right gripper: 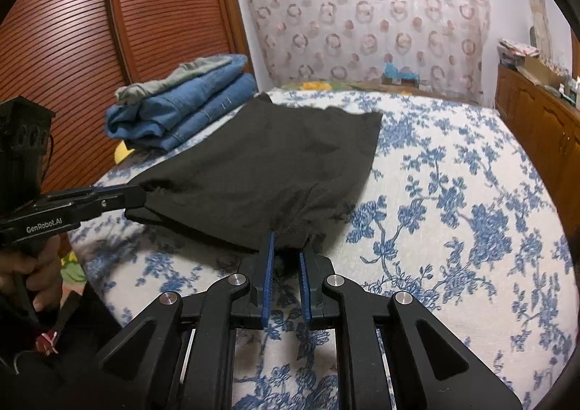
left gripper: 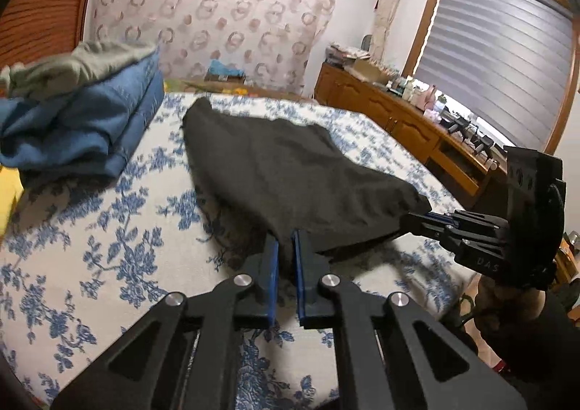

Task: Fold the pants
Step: 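Grasp the folded end of the pants with both tools, then lift the folded end with both tools and fold it over again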

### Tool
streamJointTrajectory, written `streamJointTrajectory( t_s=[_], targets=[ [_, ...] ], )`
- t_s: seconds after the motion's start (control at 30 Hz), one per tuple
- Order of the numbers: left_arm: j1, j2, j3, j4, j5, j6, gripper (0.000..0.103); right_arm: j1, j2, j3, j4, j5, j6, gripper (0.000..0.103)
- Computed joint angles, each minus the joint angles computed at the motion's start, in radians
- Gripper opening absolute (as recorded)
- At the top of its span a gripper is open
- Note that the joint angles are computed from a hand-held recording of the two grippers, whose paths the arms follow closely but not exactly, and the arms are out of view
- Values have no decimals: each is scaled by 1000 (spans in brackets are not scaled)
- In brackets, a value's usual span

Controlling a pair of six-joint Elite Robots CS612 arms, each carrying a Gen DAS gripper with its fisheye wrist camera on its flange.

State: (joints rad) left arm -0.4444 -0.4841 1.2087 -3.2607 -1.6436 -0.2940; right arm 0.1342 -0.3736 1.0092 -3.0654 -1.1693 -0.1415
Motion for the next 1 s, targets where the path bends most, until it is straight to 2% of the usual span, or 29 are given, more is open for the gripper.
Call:
streamJointTrajectory(
  t_s=[0.3, 1.0],
  targets=[
    [-2, -26, 26, -41, 18, 29, 5, 7, -40, 53, -38, -12, -24, 9],
    [-14, -74, 78, -99, 47, 79, 5, 8, -93, 126, -137, 3, -47, 9]
  ],
)
